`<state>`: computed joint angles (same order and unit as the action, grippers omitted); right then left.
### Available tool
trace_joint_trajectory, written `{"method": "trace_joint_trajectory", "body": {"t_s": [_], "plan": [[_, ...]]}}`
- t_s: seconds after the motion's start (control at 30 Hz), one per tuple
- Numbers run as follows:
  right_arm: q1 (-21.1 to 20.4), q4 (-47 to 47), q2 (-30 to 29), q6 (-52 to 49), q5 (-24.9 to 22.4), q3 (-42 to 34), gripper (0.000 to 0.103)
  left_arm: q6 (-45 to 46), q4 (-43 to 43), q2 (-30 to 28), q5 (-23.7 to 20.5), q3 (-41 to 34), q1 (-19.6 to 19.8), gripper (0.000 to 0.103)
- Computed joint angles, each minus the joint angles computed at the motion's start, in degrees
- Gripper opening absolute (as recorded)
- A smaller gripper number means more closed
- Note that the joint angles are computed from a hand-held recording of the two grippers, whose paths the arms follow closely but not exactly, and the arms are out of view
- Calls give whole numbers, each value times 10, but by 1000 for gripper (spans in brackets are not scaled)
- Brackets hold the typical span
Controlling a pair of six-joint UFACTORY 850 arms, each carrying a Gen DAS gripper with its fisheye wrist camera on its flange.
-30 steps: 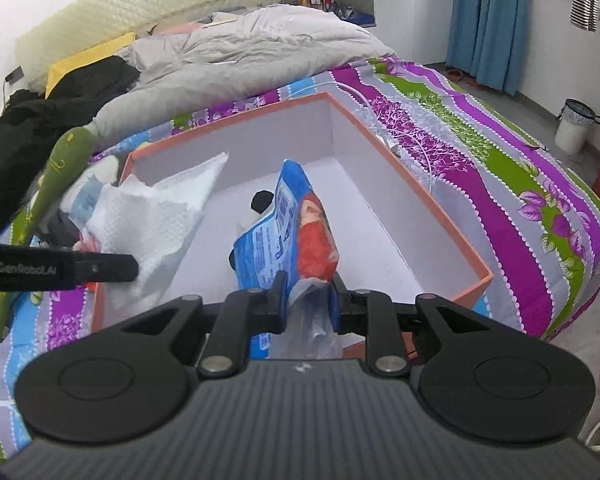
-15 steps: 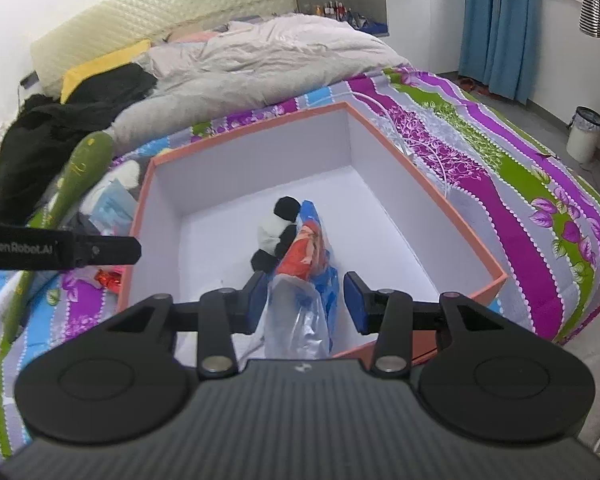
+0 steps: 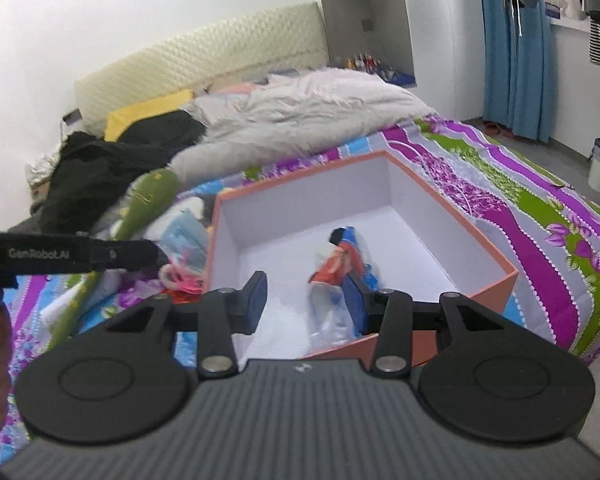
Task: Organize soft objects
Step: 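Open the left tool to drop the tissue while the right tool releases the blue packet into the box, then withdraw both open tools from the orange box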
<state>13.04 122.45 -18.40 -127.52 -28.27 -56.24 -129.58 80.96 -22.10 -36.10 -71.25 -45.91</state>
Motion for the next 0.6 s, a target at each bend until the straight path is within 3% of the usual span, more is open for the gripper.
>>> {"method": "trace_joint_trajectory", "body": {"t_s": [0.13,0.27,0.6], "plan": [[0,6,23,-6,-22,31,45,-41,21,26,-30,33,-25,23],[7,36,44,-47,-37,61,45,-55,15,42,-67,54,-47,42],[25,27,80,-42,-49,102,45,-86,-7,87,-131,109,-95,42]]}}
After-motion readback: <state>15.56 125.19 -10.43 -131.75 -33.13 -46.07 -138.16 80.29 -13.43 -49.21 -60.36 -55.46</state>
